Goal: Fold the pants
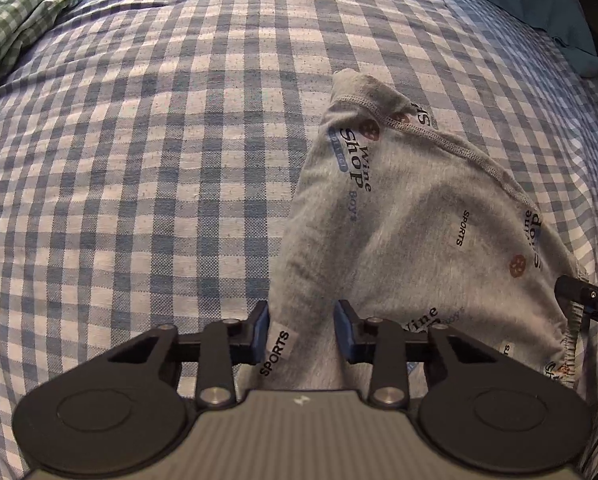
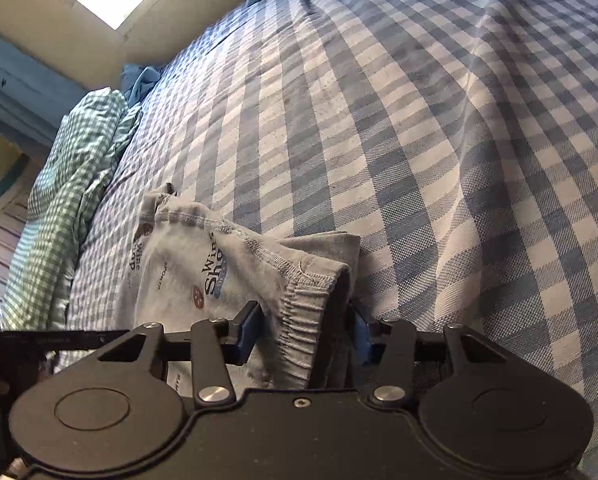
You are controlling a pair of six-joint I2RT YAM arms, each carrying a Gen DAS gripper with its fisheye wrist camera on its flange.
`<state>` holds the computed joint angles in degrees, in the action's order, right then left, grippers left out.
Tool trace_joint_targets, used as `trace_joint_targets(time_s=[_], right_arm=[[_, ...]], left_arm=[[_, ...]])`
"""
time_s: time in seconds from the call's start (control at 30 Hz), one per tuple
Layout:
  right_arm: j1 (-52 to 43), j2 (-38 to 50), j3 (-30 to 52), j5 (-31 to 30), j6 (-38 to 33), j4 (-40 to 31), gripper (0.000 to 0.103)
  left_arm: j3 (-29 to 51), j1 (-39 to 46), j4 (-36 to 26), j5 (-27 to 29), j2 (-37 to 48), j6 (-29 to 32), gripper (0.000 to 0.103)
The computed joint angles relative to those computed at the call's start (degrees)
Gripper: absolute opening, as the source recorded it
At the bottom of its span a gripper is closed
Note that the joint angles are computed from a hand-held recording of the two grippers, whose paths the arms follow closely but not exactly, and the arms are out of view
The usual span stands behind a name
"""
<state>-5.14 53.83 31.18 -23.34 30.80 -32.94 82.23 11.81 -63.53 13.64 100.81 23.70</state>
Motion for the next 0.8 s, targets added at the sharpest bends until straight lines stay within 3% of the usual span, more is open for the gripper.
trace_joint_targets(time_s=[0.13,0.3,0.47,0.6,0.7,0.8], right_arm=[[-0.85,0.55,-0.67,-0.86,4.1,1.81,0.05],[7.84,-1.45,1.76,9.6,7.21,-1.48,0.017],[22.84,-5.68,6.26,24.81,12.84,-7.7,0.013],[32.63,-8.35,10.25,31.75,16.78,-12.89,0.012],[39.87,-8.72,13.53,35.72,19.67,-17.49,0.012],[47.32,-9.35,16.12,38.02,25.33,-22.49,0.012]], left_arm=[[0.56,-2.3,-1.54,-2.34,-1.78,-2.75,0.016],[-0.55,-6.12,-1.76,-5.6,-6.73,-5.54,0.011],[-0.92,-7.41,-4.43,-3.6,-12.6,-8.87,0.01],[0.63,-5.25,-10.07,-1.49,-16.46,-9.56,0.009],[1.34,0.79,-15.96,1.58,-18.6,-4.31,0.009],[1.35,10.14,-22.39,2.7,-20.38,4.65,0.009]])
